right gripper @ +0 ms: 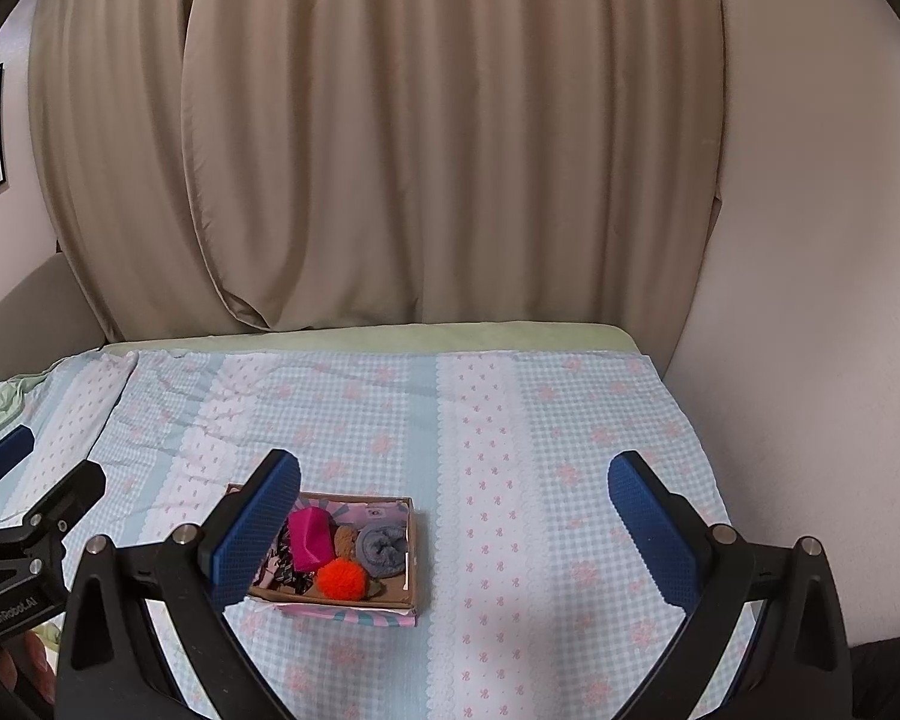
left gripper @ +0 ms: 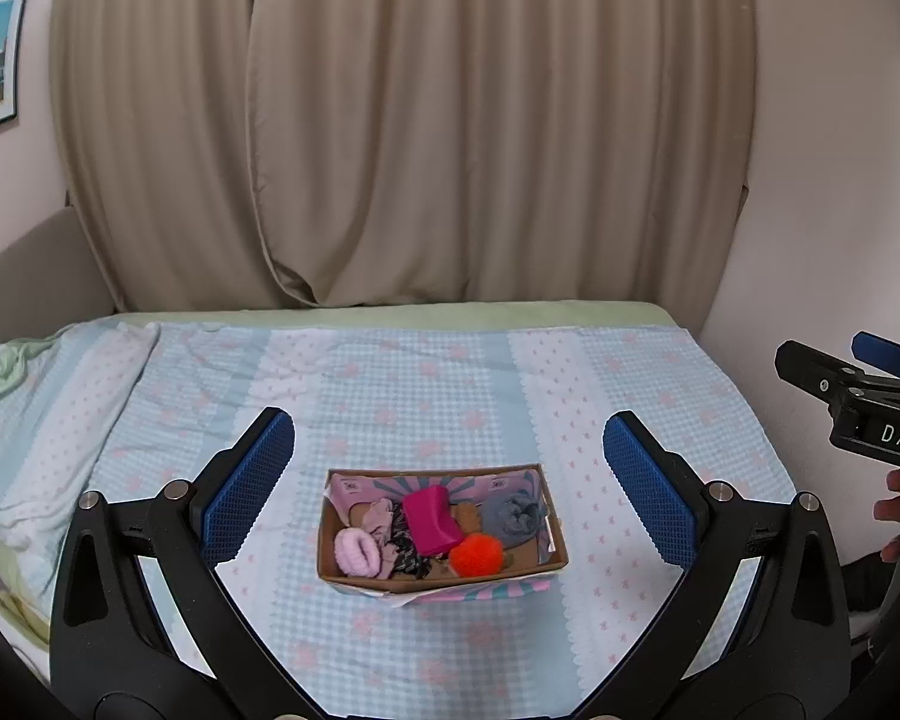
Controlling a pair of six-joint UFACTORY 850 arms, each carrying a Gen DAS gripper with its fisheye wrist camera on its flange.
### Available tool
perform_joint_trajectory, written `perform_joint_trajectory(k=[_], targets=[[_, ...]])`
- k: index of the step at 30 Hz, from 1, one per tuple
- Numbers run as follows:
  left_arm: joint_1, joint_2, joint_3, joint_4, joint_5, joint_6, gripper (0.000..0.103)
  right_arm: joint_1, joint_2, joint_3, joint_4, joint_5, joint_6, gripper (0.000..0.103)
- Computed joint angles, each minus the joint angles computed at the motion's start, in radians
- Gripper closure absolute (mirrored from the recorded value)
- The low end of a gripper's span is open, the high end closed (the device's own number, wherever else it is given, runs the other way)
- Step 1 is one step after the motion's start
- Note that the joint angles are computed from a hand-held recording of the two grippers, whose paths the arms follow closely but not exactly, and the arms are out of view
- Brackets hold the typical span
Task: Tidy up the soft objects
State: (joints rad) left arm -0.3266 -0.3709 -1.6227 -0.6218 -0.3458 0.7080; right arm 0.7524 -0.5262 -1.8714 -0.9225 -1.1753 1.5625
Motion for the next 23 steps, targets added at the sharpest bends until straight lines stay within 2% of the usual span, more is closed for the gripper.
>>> perform_joint_trajectory(k=[9,16,20,23], targets=[[0.004,-0.009,-0.01,-0.043,-0.03,0.03,0.0,-0.001,0.001,0.002,0.001,-0.004,0.0,0.001],[-0.025,0.008,0.021,-0.01,0.083,0.017,0.0,-0.008,0.004,0.001,0.015,-0.005,-0.014,0.001],[-0.038,-0.015,0.012,-0.044,0.092,0.051,0.0,-0.022,0.013,0.023,0.034,0.014,-0.023,0.001],[-0.049,-0.035,0.016,-0.014,0.097,0.005,0.0,-0.039,0.018,0.055,0.062,0.046,-0.036,0.001]])
